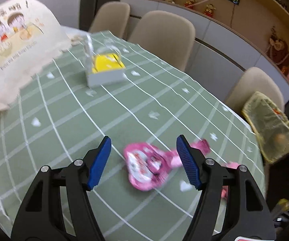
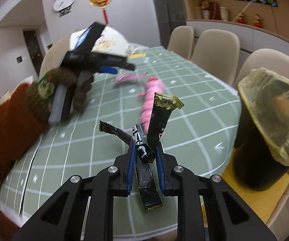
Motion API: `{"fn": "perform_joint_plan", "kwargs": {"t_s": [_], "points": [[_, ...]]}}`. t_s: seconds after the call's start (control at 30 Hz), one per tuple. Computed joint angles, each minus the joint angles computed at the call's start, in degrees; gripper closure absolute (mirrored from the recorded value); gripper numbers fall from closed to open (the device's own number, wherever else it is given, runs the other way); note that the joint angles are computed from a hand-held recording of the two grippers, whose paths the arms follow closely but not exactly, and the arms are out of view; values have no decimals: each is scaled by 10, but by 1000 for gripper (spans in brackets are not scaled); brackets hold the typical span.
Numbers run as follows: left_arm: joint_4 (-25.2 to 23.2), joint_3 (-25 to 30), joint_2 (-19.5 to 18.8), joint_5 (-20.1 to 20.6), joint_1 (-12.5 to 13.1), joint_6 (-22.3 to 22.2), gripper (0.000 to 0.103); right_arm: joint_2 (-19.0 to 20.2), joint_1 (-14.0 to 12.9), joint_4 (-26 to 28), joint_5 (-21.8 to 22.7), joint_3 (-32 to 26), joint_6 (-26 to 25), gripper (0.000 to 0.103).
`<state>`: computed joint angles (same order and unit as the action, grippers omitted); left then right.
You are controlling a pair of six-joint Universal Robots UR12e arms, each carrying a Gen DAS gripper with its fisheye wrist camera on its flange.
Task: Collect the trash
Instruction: 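Grasp the pink candy wrapper with the left tool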
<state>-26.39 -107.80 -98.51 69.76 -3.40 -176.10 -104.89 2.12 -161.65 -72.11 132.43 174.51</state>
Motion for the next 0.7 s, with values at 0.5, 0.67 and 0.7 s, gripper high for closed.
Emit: {"fn": "perform_joint_plan", "kwargs": {"t_s": [0.5, 0.67, 0.7], "points": [[-25, -21, 28, -27, 7, 44, 39, 1, 3, -10, 16, 15, 0, 82], [-20, -6, 6, 30, -16, 63, 44, -1, 10, -2, 2, 12, -4, 82], [-22, -5, 6, 30, -17, 65, 49, -1, 11, -1, 0, 12, -5, 82]]}}
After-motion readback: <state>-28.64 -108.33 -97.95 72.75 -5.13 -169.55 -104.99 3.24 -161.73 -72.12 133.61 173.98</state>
